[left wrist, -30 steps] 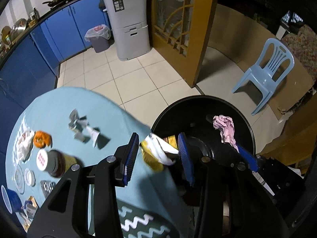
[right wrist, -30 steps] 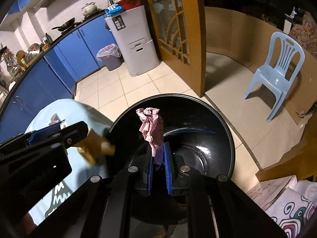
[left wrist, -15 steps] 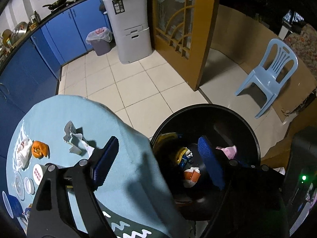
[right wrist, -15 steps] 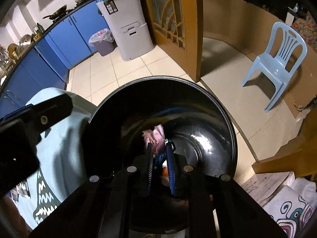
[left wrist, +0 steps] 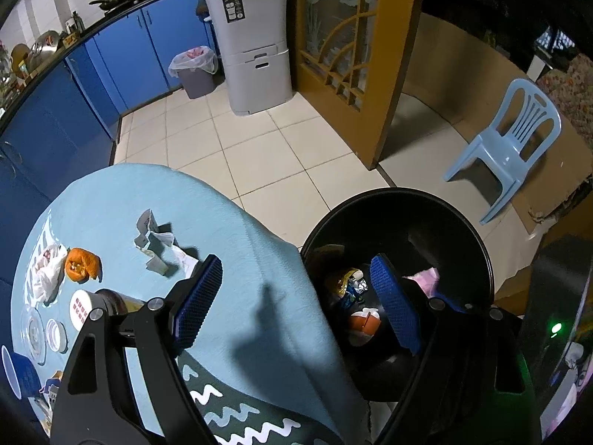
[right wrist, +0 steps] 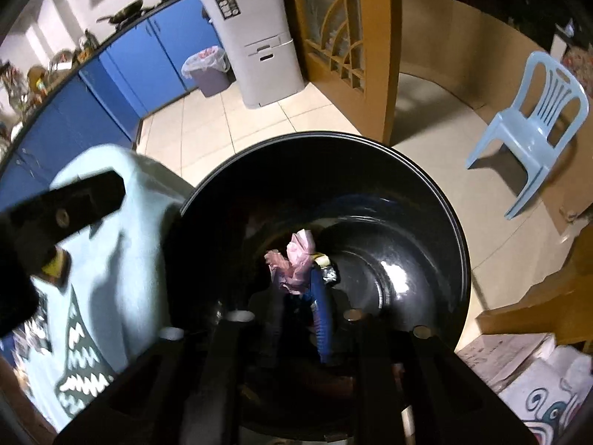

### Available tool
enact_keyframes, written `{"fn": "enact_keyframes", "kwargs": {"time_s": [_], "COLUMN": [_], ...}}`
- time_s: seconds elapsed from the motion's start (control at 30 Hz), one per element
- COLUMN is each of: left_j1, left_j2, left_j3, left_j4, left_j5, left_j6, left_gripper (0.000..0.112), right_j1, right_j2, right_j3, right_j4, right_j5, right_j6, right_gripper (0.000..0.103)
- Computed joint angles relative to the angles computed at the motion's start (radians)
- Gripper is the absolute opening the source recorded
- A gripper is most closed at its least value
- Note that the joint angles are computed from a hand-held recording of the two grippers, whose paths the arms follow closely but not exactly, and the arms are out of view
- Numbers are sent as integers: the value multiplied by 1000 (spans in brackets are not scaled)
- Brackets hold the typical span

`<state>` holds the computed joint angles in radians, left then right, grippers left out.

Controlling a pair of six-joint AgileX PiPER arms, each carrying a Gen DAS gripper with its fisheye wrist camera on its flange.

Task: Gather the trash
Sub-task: 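Move both items over the bin and open both grippers to release them, then grasp the silver pill blister pack with the right gripper while the left grasps the cream snack bag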

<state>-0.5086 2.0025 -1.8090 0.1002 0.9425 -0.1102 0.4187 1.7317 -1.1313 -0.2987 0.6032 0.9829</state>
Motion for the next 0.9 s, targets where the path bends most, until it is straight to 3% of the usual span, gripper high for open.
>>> {"fn": "enact_keyframes", "kwargs": {"time_s": [0.03,0.07,0.13,0.37,0.6,0.9], "left_j1": [2,4,6,23,35,96], "left_j2": [-4,-7,-13,-31,-85,-132], "left_j3": [5,7,18,39,102,126], "left_j4": [-1,-2,-2,-3,6,-58], "left_j5": [-2,-3,-8,-15,-52,5], "left_j6": [-2,-2,-3,-1,-26,11], "left_gripper": [82,82,82,82,99,100], "right_j1": [8,21,36,51,75,135], "right_j2": [0,-25,-30,-22,-22,-55], "right_j3": [5,36,38,17,-17,-42], "right_j4": [-22,-85,-144,-139,-154,-189], "right_j5": [-13,-57,-56,-26,26,79], "right_j6": [15,66,107,107,135,189], "right_gripper": [88,90,90,90,90,90]}}
